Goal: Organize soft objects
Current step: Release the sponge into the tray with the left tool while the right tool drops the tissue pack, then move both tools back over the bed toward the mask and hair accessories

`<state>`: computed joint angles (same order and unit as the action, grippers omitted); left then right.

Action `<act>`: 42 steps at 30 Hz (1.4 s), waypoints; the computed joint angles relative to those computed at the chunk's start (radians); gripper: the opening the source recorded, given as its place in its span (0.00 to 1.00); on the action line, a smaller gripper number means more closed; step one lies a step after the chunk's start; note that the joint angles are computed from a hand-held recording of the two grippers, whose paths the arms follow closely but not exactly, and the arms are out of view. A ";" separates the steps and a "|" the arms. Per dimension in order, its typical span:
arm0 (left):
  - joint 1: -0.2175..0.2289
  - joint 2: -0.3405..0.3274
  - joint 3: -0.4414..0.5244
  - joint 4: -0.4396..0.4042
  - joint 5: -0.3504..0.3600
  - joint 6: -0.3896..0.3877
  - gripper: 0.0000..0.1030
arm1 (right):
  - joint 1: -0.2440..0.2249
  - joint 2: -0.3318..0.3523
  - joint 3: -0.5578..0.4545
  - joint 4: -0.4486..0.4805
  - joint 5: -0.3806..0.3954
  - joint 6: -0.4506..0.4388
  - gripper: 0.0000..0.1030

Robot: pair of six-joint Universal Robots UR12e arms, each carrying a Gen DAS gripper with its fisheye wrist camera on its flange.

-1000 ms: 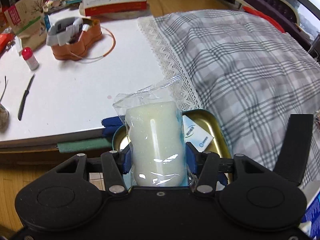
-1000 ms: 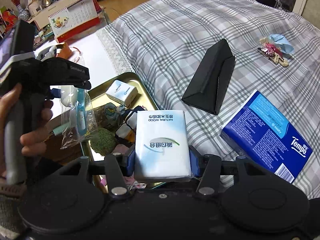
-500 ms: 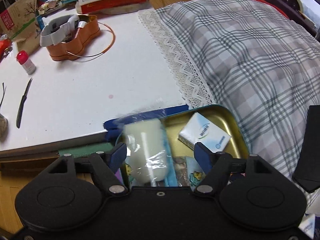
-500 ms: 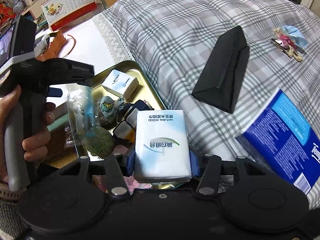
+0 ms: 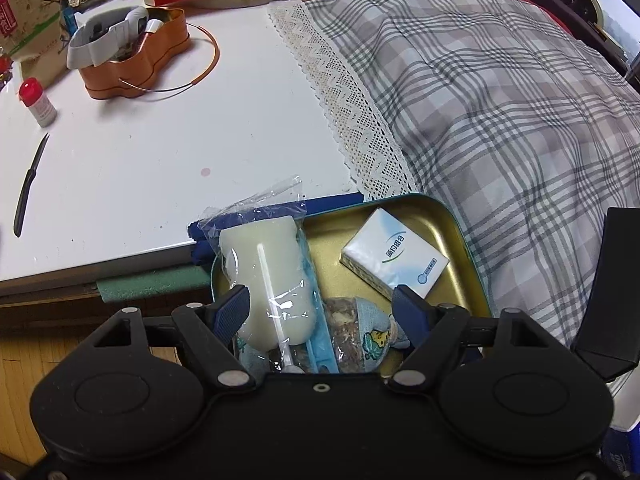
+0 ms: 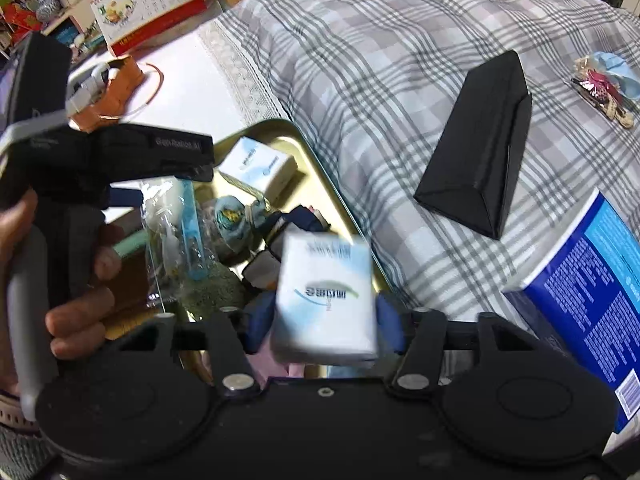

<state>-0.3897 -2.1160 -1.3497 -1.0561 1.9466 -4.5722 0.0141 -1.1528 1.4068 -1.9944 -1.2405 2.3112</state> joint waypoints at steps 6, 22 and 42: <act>0.001 -0.008 0.011 -0.007 -0.012 0.015 0.72 | -0.004 0.001 0.003 -0.027 -0.013 0.003 0.59; -0.015 -0.042 0.066 -0.055 0.007 0.109 0.74 | -0.040 -0.013 0.008 -0.028 0.011 -0.009 0.59; -0.026 -0.075 0.112 -0.074 -0.001 0.183 0.77 | -0.116 0.104 -0.137 -0.300 -0.048 0.276 0.64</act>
